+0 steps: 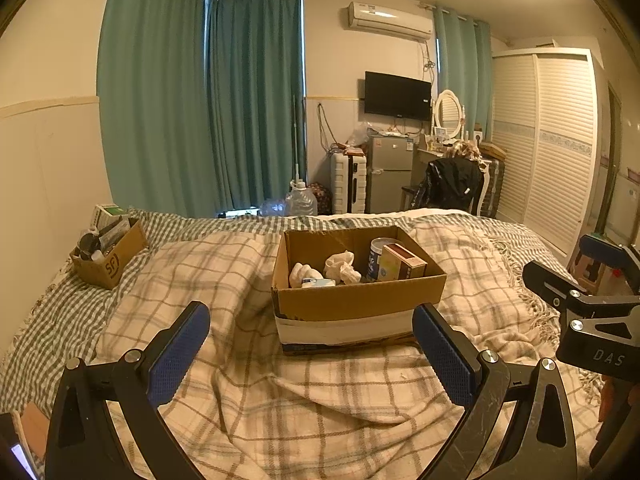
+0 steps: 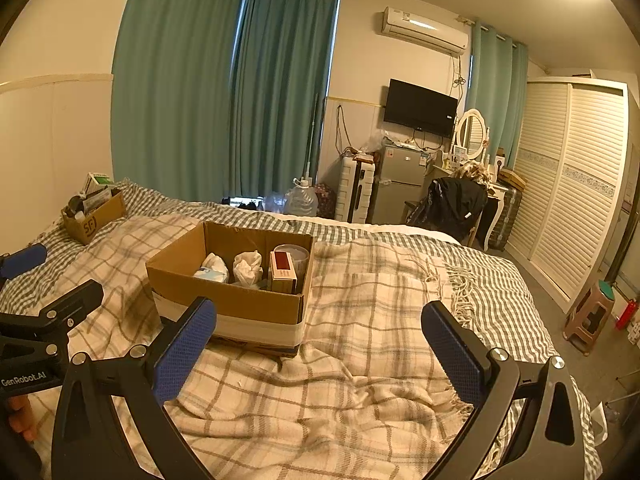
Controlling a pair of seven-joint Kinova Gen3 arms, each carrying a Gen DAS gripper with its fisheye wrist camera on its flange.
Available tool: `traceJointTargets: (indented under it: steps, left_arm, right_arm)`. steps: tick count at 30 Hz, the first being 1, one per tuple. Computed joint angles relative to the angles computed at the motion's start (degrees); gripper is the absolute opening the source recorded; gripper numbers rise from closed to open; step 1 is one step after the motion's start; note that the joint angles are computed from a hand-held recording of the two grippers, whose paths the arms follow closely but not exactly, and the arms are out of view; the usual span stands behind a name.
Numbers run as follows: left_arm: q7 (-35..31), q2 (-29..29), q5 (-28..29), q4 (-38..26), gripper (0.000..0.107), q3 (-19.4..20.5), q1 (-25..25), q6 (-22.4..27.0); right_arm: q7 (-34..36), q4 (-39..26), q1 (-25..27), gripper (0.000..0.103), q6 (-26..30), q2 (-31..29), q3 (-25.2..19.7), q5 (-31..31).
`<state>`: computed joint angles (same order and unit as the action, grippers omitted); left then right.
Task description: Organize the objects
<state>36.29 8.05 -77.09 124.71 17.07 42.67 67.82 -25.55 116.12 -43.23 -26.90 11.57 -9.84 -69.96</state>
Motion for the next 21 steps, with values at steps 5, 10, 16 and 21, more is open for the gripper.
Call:
traceJointTargets:
  steps: [5, 10, 16, 21]
  left_arm:
    - [0.40, 0.27, -0.16, -0.09, 0.103, 0.13, 0.40, 0.65]
    - [-0.28, -0.06, 0.55, -0.29, 0.103, 0.00, -0.29, -0.77]
    - [0.41, 0.17, 0.84, -0.40, 0.103, 0.02, 0.15, 0.13]
    - [0.58, -0.14, 0.86, -0.26, 0.103, 0.03, 0.16, -0.18]
  right_arm:
    - [0.60, -0.01, -0.17, 0.103, -0.13, 0.05, 0.04, -0.57]
    - [0.58, 0.02, -0.10, 0.103, -0.20, 0.05, -0.09, -0.48]
    - [1.07, -0.01, -0.09, 0.103, -0.08, -0.01, -0.06, -0.87]
    - [1.27, -0.04, -0.03, 0.103, -0.08, -0.02, -0.17, -1.06]
